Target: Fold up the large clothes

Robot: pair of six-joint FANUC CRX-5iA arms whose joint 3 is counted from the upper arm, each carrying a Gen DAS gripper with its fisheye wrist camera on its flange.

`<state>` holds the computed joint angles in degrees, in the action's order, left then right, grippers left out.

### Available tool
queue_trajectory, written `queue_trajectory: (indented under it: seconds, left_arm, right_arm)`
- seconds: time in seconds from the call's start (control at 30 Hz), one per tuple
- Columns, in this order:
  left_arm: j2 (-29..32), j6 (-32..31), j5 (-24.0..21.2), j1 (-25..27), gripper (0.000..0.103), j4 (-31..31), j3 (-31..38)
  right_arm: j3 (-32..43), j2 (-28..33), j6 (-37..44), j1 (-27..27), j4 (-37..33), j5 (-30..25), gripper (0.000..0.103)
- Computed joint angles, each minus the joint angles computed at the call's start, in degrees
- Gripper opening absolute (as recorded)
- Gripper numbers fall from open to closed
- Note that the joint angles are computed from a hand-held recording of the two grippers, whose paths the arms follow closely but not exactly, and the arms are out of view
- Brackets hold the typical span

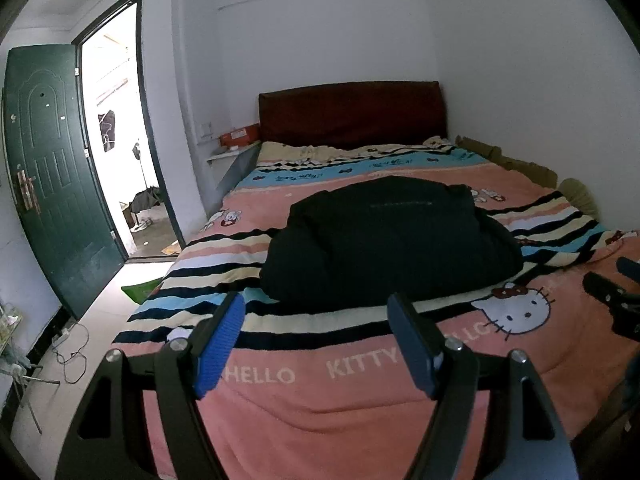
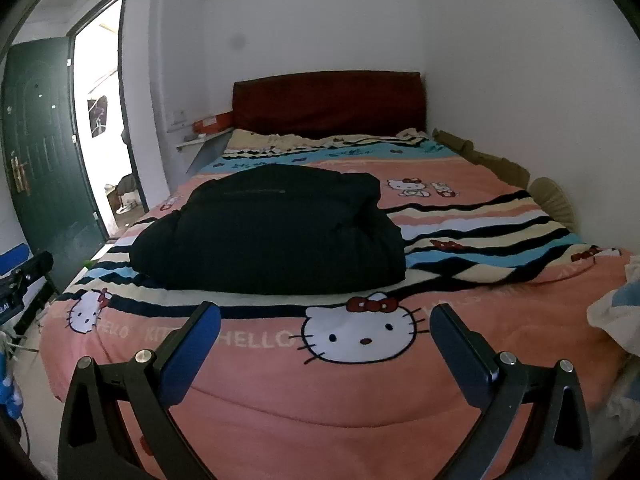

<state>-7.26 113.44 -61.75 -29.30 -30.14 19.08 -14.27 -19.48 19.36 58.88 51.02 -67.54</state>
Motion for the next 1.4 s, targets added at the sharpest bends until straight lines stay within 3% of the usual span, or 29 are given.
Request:
queue_trajectory:
  seconds: [1.03, 1.4]
  left_arm:
    - [2.43, -4.54, 2.96, 4.22, 0.072, 8.11, -3.36]
    - [3.86, -6.10, 2.12, 4.45, 0.072, 9.63, -2.70]
  right_arm:
    - [-0.57, 3.31, -0.20, 0.74, 3.60, -1.88, 0.103]
    - [-1.01, 3.37, 0.21, 0.65, 4.24, -1.75, 0.103]
